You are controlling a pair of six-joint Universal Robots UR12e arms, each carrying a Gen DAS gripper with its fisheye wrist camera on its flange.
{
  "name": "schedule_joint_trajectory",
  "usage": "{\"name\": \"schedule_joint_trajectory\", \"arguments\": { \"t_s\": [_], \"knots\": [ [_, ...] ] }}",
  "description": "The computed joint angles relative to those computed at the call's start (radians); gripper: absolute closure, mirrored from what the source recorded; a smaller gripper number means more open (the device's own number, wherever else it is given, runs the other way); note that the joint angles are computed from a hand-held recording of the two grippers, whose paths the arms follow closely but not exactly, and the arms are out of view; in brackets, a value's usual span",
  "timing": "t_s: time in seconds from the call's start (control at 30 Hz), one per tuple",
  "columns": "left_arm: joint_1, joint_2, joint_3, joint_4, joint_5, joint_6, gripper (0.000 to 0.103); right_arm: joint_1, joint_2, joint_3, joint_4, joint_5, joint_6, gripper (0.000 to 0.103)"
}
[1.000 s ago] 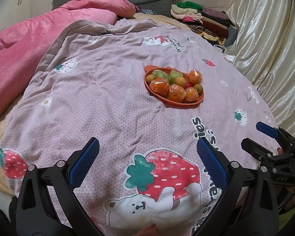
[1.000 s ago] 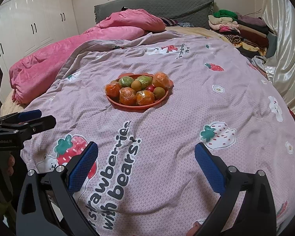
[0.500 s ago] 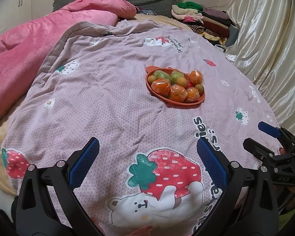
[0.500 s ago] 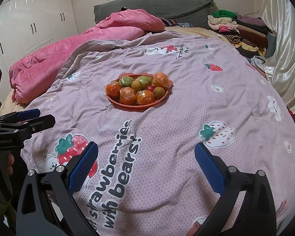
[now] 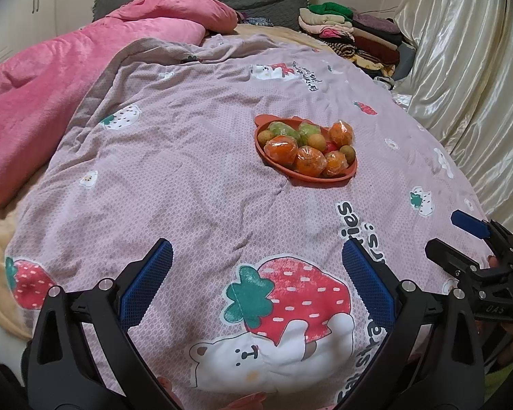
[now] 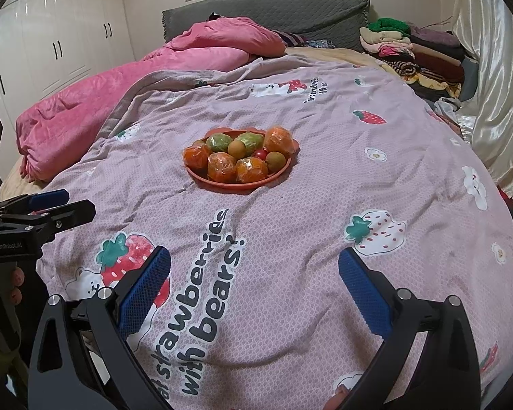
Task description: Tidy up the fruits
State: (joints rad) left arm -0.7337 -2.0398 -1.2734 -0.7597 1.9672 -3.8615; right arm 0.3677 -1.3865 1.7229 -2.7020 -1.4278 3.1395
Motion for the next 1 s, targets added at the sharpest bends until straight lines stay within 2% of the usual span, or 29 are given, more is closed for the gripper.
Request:
{"name": "schedule_joint_trajectory", "arguments": {
  "t_s": [0.93,1.0],
  "knots": [
    [-0.002,-0.002,0.02,-0.092,0.031,-0.033,0.01,0.001,0.001,0.002,-0.004,0.0,0.003,0.005],
    [-0.006,-0.006,0.03,-0.116,0.059,-0.04,0.01,0.001,0.001,0.001,-0.003,-0.003,0.002,0.005]
  ]
}}
